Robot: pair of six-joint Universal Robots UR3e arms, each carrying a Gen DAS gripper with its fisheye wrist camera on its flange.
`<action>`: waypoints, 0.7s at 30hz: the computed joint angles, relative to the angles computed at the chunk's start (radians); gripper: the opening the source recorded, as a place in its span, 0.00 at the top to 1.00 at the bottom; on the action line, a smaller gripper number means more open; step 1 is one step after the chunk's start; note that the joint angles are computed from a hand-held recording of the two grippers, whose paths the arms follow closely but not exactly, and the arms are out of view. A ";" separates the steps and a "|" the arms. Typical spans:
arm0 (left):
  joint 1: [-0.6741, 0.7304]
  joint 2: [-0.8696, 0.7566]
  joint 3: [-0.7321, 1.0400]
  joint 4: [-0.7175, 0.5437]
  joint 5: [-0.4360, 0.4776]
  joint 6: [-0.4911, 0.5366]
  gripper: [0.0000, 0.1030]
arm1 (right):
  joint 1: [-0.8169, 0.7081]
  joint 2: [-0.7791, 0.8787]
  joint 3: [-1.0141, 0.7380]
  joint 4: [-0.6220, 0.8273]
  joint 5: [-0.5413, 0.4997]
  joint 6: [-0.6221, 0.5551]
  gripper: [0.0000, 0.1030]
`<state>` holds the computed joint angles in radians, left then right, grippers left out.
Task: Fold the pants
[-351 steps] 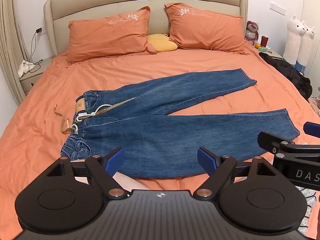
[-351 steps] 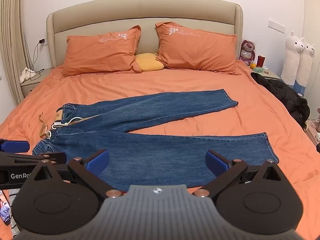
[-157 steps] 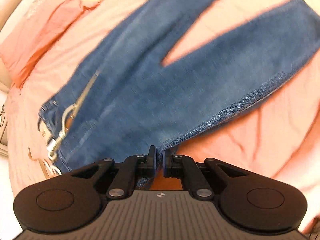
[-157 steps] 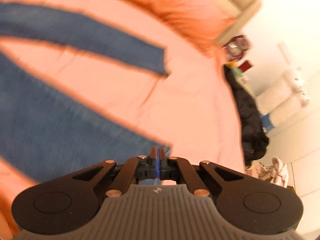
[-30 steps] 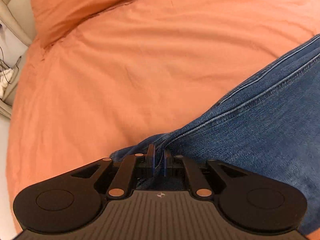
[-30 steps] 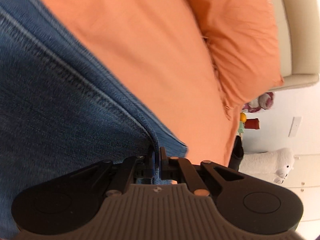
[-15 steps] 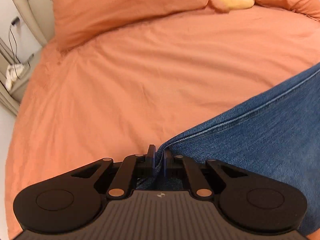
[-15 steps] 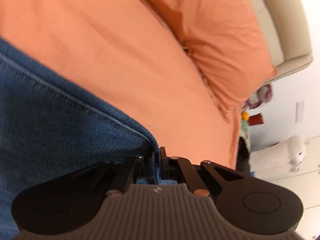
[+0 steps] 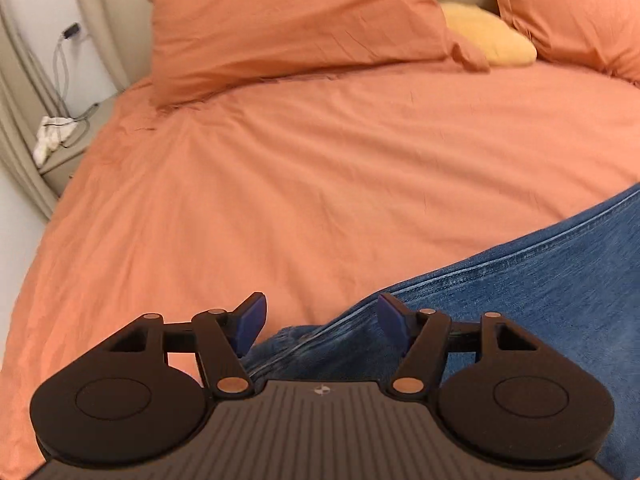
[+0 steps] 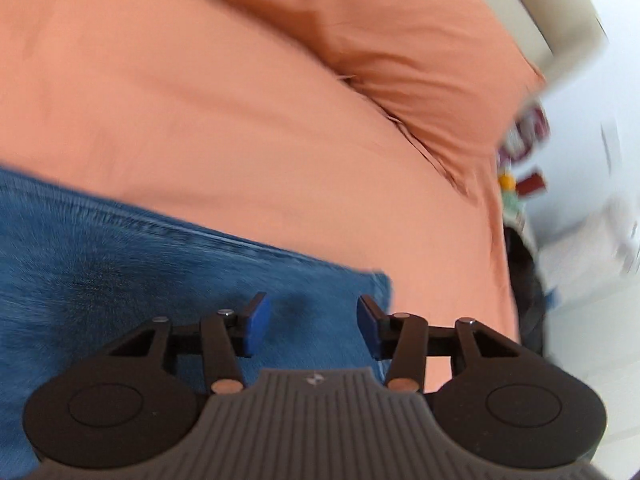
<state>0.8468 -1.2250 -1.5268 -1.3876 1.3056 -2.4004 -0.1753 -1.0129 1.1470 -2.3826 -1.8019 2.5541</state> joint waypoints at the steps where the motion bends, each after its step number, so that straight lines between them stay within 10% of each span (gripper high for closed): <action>1: 0.031 0.026 -0.002 -0.019 -0.015 0.021 0.28 | -0.046 -0.044 0.017 0.030 0.042 0.028 0.58; 15: 0.445 0.339 -0.118 -0.293 -0.117 0.202 0.32 | -0.626 -0.353 0.408 0.157 0.625 0.453 0.67; 21: 0.355 0.316 -0.194 -0.197 0.030 0.047 0.47 | -0.599 -0.304 0.447 0.091 0.725 0.637 0.80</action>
